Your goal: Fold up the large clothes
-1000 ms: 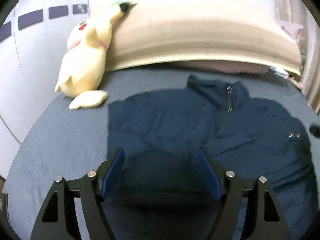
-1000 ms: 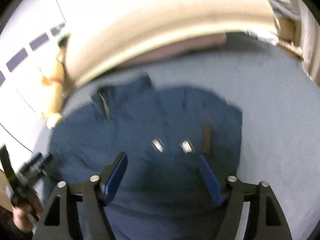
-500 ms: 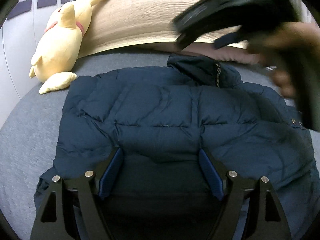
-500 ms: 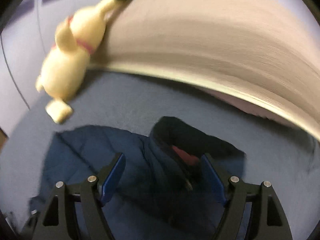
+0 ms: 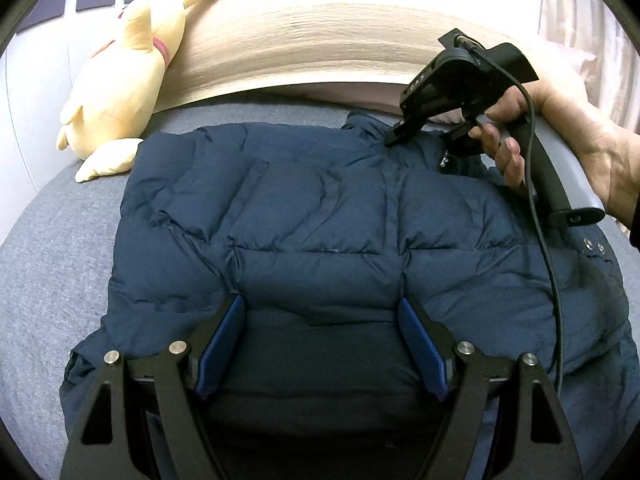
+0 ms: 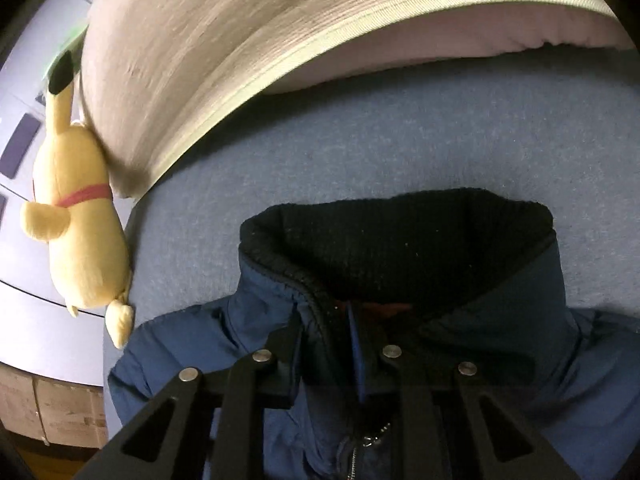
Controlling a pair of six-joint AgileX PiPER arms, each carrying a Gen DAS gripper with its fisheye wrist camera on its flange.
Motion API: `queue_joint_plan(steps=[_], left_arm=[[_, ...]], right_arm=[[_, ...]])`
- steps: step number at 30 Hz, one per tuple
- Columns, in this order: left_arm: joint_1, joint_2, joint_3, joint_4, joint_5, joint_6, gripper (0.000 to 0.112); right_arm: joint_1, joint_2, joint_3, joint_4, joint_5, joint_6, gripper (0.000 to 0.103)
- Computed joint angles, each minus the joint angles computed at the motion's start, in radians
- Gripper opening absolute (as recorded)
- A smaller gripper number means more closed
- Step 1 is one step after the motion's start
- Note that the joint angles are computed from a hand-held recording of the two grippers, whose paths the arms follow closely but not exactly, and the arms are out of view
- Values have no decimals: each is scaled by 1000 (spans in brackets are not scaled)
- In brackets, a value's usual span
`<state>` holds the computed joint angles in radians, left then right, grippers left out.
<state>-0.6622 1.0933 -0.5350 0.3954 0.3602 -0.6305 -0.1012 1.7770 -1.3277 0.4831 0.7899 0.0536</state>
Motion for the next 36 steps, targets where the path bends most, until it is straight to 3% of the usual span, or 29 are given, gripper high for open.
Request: queue_joint_plan(steps=[3,7,8,11,13,17,20,22,27,28,31,34,36], left_arm=[[-16,4,-3,40,9,-45,79],[-22,9,-7,49,12,-57,79],[-24,8,-7,48,13,-58,79],[-22,6,-7,45,14,-53,79],[-20,5,-6,38,14,-45,79],[-15,3,-6,28,13,-33,79],[-13,2,-6,23,13,-26,79],[-12,3,-7,23,13,-25,79],[-11,-1,-6,17,15,-19,79],[-12,0,-7,19,16,-21,79],[-17,1,-8,30,18,-32,79],[-22,1,-9,40,21,-42,79],[-39,5,-18,69,42,-74,79]], right_arm=[[-25,-15,9,65,18,-56,35],[23,-176,72,38,-25,-85,77],[39,-239,98,26,-51,-81,79],[31,-362,157,92,-57,-143,79],[-22,-388,186,238,35,-285,79],[-78,-332,242,318,138,-398,79],[-115,-262,274,355,70,-410,74],[-114,-200,249,297,56,-324,56],[-93,-196,237,239,43,-265,57],[-107,-210,241,262,58,-268,63],[-124,-309,269,311,82,-268,75],[-115,-529,294,206,127,-178,83],[-142,-689,294,147,230,-137,84]])
